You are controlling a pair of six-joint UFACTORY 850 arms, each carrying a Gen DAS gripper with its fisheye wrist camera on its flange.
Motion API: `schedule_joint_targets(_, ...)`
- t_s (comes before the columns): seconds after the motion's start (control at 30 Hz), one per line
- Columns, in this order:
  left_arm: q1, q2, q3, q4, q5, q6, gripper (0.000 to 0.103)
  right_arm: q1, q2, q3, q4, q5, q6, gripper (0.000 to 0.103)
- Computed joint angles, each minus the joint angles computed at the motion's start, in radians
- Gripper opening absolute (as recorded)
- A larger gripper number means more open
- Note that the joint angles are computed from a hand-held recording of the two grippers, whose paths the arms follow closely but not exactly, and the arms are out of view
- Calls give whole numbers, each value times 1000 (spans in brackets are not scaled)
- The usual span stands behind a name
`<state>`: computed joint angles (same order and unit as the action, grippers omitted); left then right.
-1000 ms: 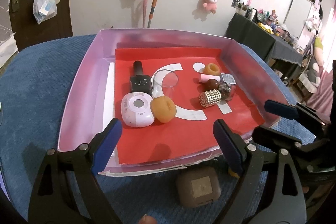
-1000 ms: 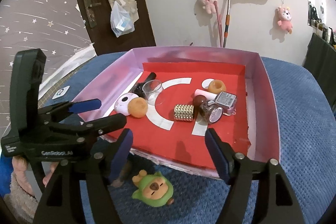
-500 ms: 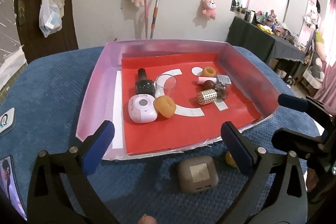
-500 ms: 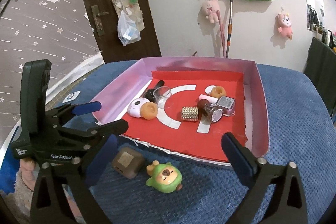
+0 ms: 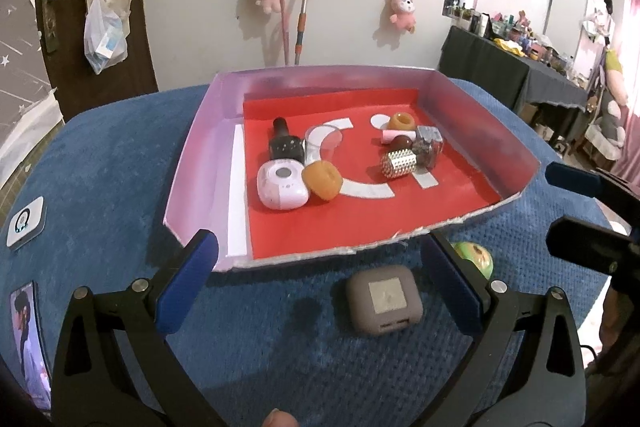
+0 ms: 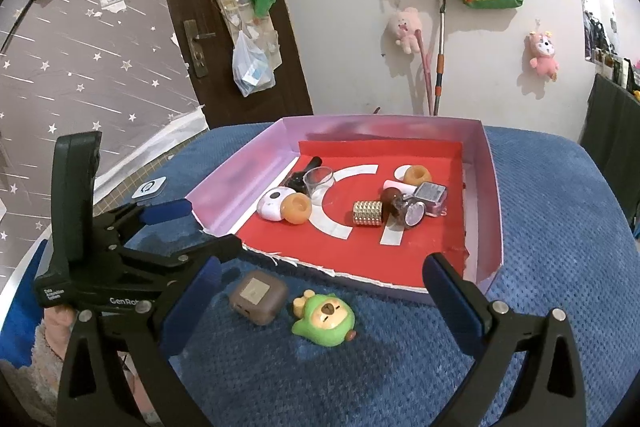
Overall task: Organize rigid objects
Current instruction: 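Withdraw both tools toward the grey eye shadow case and green capybara toy, then grasp the grey eye shadow case with left tool while right tool grasps the green capybara toy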
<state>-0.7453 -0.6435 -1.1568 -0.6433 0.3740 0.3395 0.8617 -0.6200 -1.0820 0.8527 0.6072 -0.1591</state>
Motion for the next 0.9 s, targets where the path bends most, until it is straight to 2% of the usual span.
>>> schedule_joint_targets(0.2,-9,3,16,-64,3,48,103,3,-3,9,-8,-5,25,103)
schedule_joint_targets(0.37,-1,2,25,-25,-10,-5,103,5,-11,12,-5,-10,36,103)
schedule_joint_targets(0.63,-8,1,39,35,-9,-52,102,-5,-37,-1,-55,-60,88,81)
schedule_joint_targets(0.9,-13,-5,45,114,-18,-111,100,-14,-77,-40,-50,-105,82,77)
